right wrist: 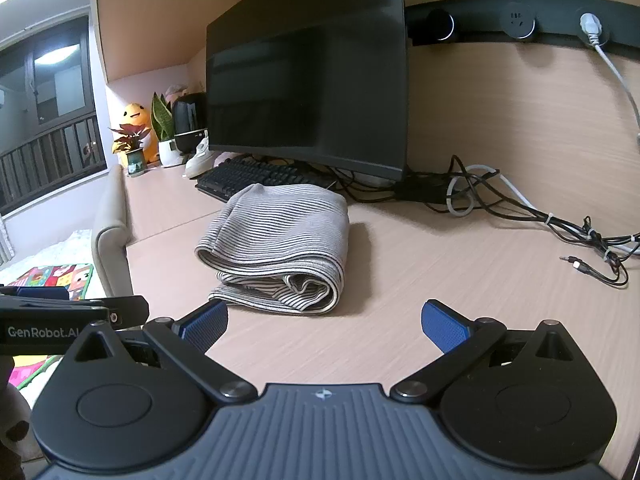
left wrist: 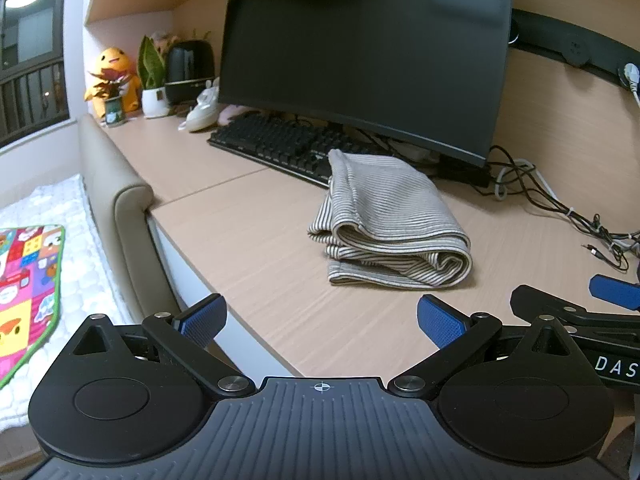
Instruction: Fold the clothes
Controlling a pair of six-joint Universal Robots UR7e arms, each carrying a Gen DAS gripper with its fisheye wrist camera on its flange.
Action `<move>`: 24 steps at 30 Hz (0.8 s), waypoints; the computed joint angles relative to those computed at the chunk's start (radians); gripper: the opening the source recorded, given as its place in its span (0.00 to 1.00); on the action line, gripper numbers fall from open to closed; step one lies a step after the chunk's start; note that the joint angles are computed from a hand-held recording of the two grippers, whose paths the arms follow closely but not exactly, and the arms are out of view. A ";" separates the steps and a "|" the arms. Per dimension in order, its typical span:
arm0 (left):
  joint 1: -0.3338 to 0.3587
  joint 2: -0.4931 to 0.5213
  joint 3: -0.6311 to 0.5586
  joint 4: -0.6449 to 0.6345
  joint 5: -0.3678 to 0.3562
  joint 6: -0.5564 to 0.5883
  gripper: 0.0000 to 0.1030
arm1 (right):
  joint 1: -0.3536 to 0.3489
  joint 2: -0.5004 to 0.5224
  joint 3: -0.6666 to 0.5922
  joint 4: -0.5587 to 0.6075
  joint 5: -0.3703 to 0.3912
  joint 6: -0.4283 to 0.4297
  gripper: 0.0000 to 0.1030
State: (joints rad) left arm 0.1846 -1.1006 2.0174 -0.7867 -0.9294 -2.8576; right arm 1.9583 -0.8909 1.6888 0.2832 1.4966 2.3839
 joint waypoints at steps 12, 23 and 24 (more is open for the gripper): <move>-0.003 -0.024 0.022 -0.032 0.008 0.020 1.00 | 0.017 0.002 -0.003 -0.004 0.036 -0.005 1.00; 0.008 -0.073 0.030 0.021 0.035 0.036 1.00 | 0.039 0.052 -0.069 0.028 0.040 0.032 1.00; 0.008 -0.080 0.031 0.039 0.037 0.035 1.00 | 0.043 0.063 -0.079 0.025 0.043 0.045 1.00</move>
